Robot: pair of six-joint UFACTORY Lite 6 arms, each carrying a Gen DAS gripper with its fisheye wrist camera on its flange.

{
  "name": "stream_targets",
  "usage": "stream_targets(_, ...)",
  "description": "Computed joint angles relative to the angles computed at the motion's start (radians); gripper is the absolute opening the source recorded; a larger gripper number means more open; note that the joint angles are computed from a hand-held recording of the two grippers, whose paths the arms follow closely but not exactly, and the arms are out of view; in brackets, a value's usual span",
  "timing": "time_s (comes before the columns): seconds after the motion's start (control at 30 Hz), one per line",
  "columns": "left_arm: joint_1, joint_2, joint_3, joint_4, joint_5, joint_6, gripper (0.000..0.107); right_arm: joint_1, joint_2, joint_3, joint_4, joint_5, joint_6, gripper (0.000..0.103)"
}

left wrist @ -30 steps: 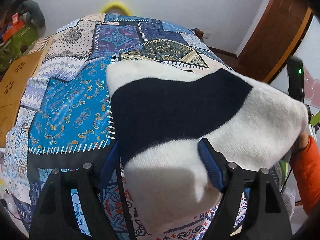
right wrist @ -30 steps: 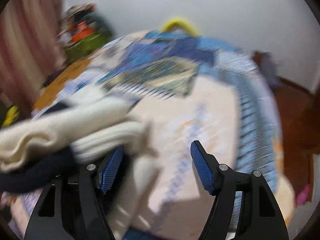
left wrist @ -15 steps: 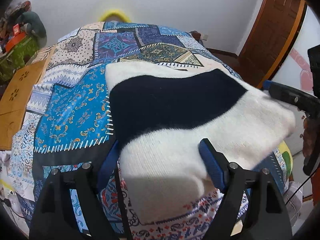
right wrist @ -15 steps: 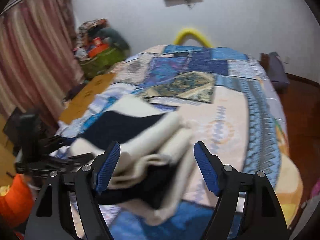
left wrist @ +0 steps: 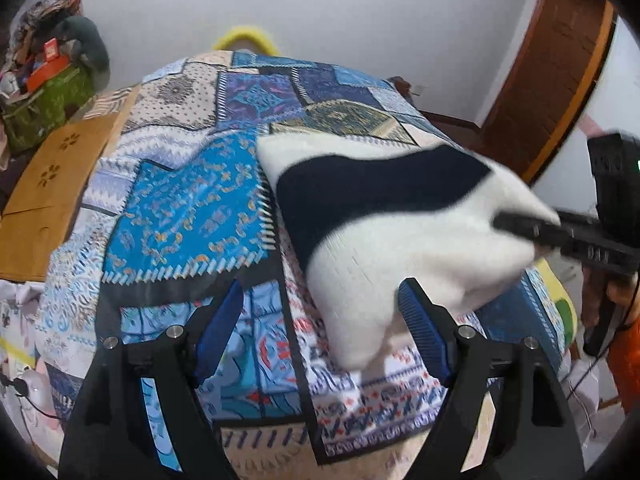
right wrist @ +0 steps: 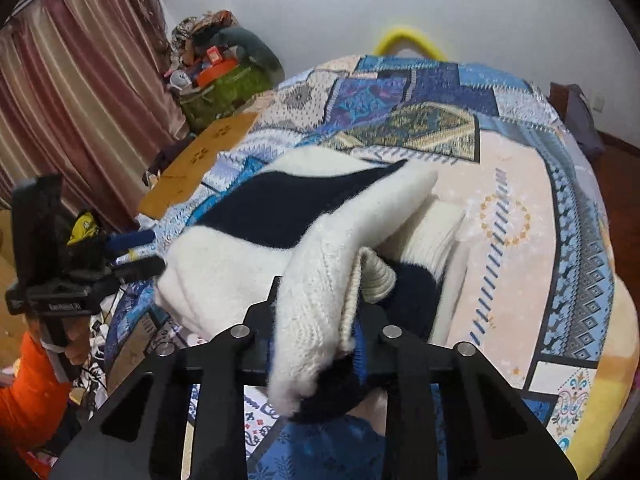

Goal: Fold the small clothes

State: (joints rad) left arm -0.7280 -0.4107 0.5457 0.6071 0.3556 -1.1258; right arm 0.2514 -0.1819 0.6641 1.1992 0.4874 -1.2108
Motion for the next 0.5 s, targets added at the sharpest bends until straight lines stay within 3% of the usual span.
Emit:
stream_targets(0.1, -0.076, 0.011, -0.017, 0.103, 0.004, -0.125, 0.080, 0.023, -0.049, -0.009, -0.012, -0.027, 0.017, 0.022)
stream_targets(0.27, -0.098, 0.186, 0.035, 0.168, 0.030, -0.227, 0.078, 0.044, -0.100, -0.025, 0.007, -0.038, 0.014, 0.020)
stream_targets(0.37, 0.019, 0.128, -0.048, 0.018, -0.106, -0.096, 0.075, 0.045, -0.130, -0.048, -0.004, -0.047, 0.009, 0.019)
stream_targets(0.5, 0.059, 0.074, -0.125, -0.040, -0.144, -0.064, 0.075, -0.015, -0.125, -0.097, 0.048, -0.017, -0.074, 0.019)
